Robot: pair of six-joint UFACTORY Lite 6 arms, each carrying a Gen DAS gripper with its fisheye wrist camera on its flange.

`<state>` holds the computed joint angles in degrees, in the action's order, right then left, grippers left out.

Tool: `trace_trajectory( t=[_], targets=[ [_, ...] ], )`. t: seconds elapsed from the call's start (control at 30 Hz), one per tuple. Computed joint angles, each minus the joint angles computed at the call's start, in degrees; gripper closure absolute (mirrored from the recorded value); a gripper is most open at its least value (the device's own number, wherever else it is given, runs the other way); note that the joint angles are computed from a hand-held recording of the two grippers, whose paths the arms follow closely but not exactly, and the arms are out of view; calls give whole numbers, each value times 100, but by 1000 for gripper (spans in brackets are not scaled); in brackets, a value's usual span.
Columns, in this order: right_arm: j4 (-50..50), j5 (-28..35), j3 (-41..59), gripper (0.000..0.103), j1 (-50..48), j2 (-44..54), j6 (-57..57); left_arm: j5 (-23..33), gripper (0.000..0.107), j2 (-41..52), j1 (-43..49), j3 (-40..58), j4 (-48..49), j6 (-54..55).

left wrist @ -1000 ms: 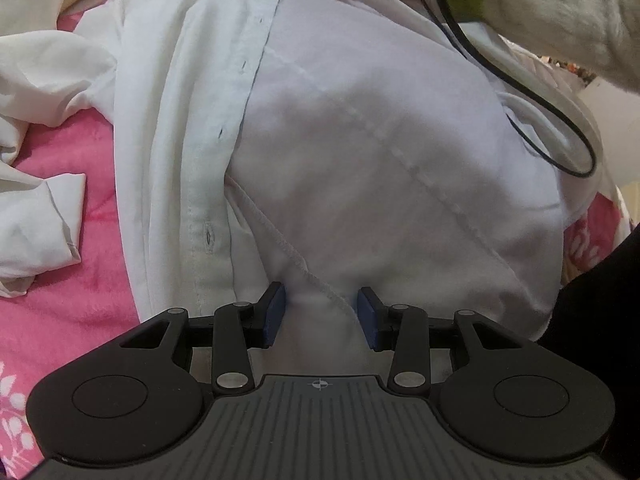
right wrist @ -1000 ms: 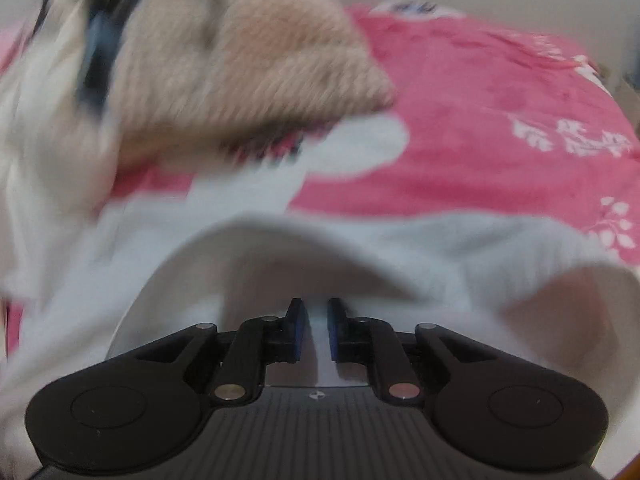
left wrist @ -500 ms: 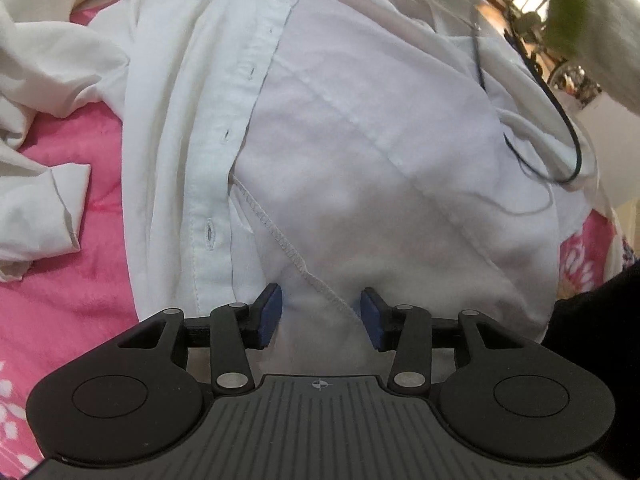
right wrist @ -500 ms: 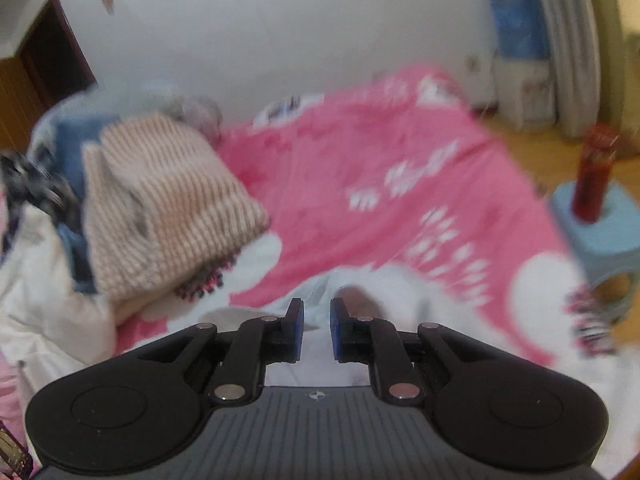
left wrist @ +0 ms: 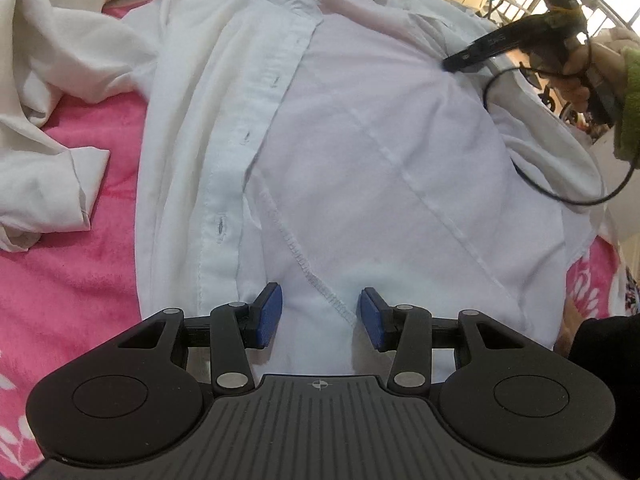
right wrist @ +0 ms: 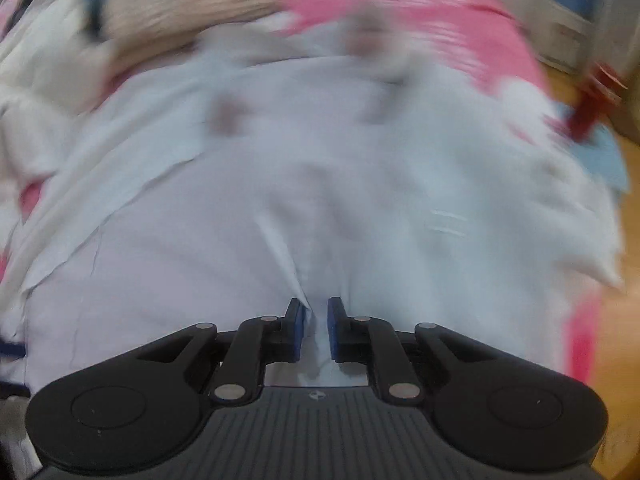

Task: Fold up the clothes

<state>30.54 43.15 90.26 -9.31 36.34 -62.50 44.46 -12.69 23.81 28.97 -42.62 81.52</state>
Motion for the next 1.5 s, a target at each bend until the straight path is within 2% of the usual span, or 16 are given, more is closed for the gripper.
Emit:
trace_trajectory(
  t=[0.03, 0.13, 0.2, 0.27, 0.3, 0.43, 0.57, 0.63, 0.67, 0.77, 0.87, 0.93, 1.1, 1.23, 1.33, 1.5],
  targets=[
    [-124, -30, 289, 99, -159, 152, 242, 15, 64, 2, 27, 4, -11, -21],
    [-522, -382, 416, 99, -415, -56, 470, 59, 64, 44, 113, 13, -81, 14],
    [-49, -788, -113, 98, -652, -642, -488, 93, 64, 153, 215, 42, -165, 112],
    [769, -937, -957, 95, -870, -1751, -1687, 139, 64, 228, 275, 77, -248, 120],
    [1249, -826, -1278, 94, -1017, -2267, -2287, 222, 64, 206, 368, 96, -242, 106],
    [3504, 244, -2300, 71, -1922, -3897, -4616, 855, 63, -211, 975, 49, -138, 202],
    [4791, 1512, -2869, 56, -2726, -4880, -5361, 2098, 63, -521, 2212, 309, 270, 693],
    [5031, 2199, -2828, 52, -3065, -4930, -5209, 2510, 63, -554, 2854, 594, 588, 996],
    [5124, 2539, -2739, 47, -3139, -4853, -5012, 2663, 63, -579, 3173, 738, 739, 1171],
    [5115, 3749, -2148, 34, -3176, -4055, -3671, 2948, 63, -408, 4048, 1242, 1108, 1676],
    [5328, 4935, -1533, 31, -3131, -3210, -2224, 3059, 63, -254, 4717, 1517, 1283, 1966],
    [5418, 5338, -1346, 31, -2866, -2721, -1461, 3077, 63, -185, 5000, 1554, 1294, 1982],
    [4921, 5724, -1051, 31, -2215, -2123, -1113, 3100, 63, -392, 5043, 1105, 1160, 1783],
    [3928, 6179, -666, 31, -1903, -1995, -1214, 3106, 63, -704, 4970, 643, 1193, 1906],
    [3614, 5730, -1344, 30, -2027, -2630, -1651, 2977, 63, -774, 4838, 391, 1240, 1802],
    [3734, 5245, -2298, 26, -2447, -3256, -2373, 2901, 63, -874, 4801, 217, 1226, 1686]
  ],
)
